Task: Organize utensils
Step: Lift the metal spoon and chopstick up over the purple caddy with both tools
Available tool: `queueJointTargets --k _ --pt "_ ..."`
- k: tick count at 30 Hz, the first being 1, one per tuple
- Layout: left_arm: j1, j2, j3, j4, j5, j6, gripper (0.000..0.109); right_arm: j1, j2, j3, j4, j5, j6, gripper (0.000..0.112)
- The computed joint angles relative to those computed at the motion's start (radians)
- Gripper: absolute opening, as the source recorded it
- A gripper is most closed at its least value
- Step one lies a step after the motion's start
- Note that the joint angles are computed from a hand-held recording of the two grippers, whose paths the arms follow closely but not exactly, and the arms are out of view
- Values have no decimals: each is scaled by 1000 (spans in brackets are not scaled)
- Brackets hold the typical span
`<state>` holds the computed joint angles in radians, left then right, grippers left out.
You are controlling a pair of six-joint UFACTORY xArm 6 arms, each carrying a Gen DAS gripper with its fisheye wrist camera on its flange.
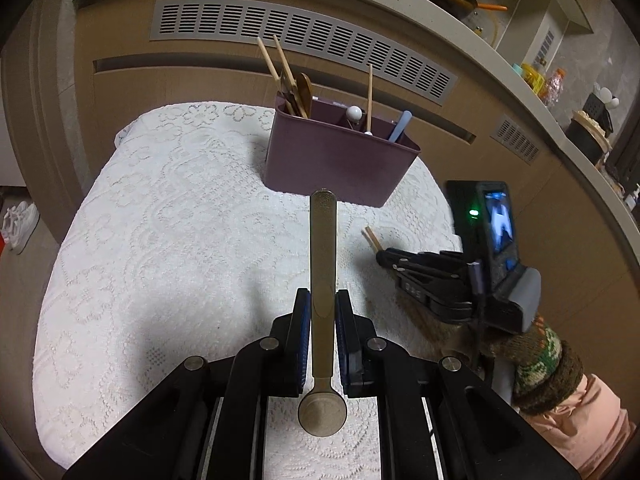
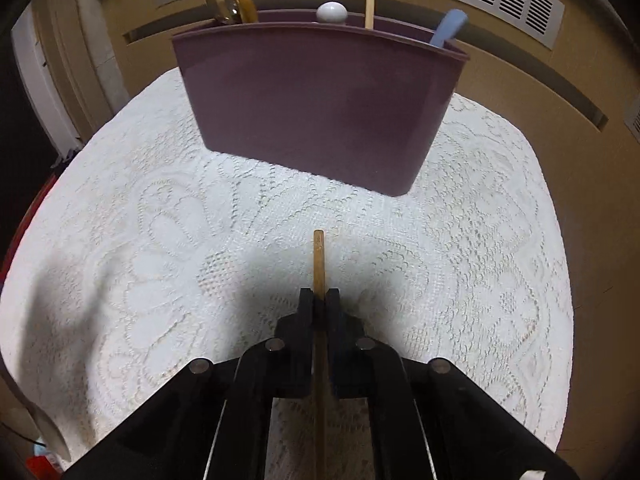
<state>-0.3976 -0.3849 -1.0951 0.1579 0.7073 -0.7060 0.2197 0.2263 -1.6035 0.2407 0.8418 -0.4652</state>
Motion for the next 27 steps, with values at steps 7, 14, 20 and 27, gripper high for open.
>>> queueJointTargets --k 7,14,20,27 --pt "-10 -10 -1 10 -14 -8 12 -76 -195 136 263 4 -133 6" --pt "-44 7 -31 23 -16 -12 12 -142 -349 255 393 -13 -215 6" --pt "-67 24 -72 60 -11 -26 12 -161 -383 264 423 -26 -232 6" --pt "-70 100 -243 129 -8 7 12 -154 -364 128 500 -73 -265 6"
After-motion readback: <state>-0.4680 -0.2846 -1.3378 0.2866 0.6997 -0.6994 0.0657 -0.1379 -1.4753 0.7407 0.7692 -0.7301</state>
